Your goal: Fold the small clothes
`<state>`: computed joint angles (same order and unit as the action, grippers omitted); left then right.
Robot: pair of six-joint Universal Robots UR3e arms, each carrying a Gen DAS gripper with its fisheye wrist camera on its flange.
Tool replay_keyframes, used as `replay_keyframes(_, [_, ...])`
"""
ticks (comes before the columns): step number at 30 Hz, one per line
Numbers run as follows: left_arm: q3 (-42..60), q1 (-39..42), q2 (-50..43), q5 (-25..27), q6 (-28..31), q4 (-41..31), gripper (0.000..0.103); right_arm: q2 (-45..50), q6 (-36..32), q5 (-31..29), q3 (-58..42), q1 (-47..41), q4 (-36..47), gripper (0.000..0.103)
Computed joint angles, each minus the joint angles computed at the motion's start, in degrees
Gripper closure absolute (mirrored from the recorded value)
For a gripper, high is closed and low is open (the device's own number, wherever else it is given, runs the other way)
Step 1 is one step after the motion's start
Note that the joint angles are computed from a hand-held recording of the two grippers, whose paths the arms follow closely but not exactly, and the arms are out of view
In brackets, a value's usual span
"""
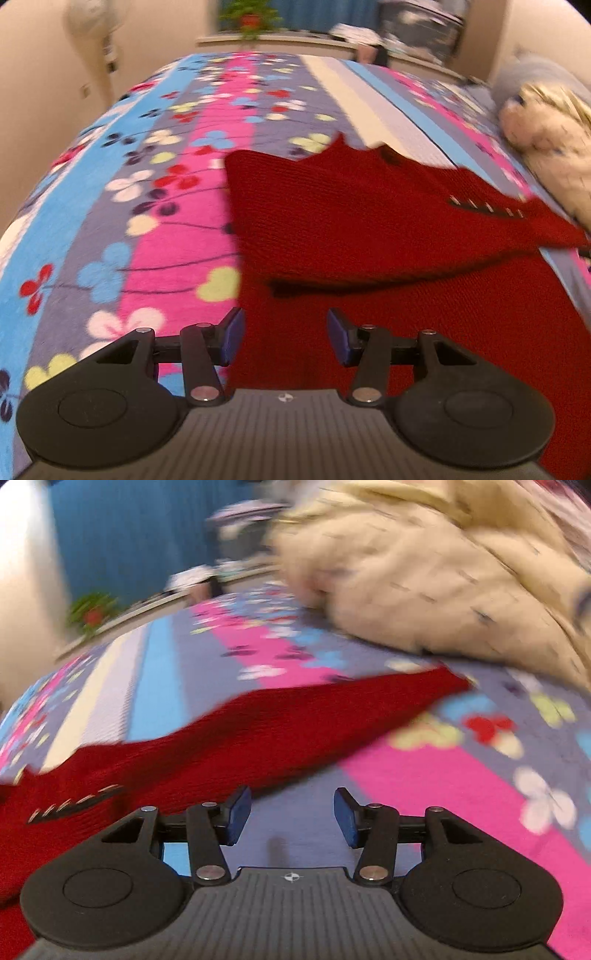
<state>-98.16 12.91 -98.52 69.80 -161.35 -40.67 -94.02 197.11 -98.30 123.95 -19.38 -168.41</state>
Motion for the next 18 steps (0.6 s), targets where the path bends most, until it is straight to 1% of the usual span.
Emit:
replay_keyframes(1, [-0.6,-0.8,0.0,-0.2,0.7,0.3,0.048,-0.8,2.1,3.1,-0.2,-3.7,2.5,0.051])
replay_keyframes(2, [-1.2,-1.4,0.1,-0.7,1.5,0.4,0.048,-1.7,4.9,7.2,0.4,-8.0,2.7,0.051])
replay_keyframes(3, [-2.1,-2.0,0.4,-1.4,2.3,0.9,0.048,-2.0,6.4,10.4,1.9,-11.1,0.0,0.050])
replay_keyframes(4, [-3.0,-2.6,0.6,-2.0,3.3,1.5,0.048,-1.0,7.1,11.6,1.9,-12.9,-1.7,0.049])
replay_keyframes(6, [-4.6,-4.0,0.4,-2.2,4.8,3.2,0.048,1.9,7.8,10.0,1.2,-13.8,-4.4,0.047])
replay_keyframes(9, [-5.7,-5.1,-0.4,-1.3,5.7,4.2,0.048,7.1,10.1,11.1,0.1,-15.7,-8.5,0.045])
replay_keyframes(12, [-5.9,-5.3,-1.6,-0.4,5.4,5.2,0.048,10.9,12.3,13.5,-0.2,-17.9,-12.6,0.043])
replay_keyframes(14, [-5.6,-5.2,-2.2,0.4,4.6,5.7,0.048,12.9,12.5,13.4,-1.2,-17.9,-14.4,0.042])
replay_keyframes(18, [-4.8,-4.3,-3.0,0.2,3.6,5.6,0.048,16.1,13.1,14.4,-2.1,-18.7,-18.3,0.041])
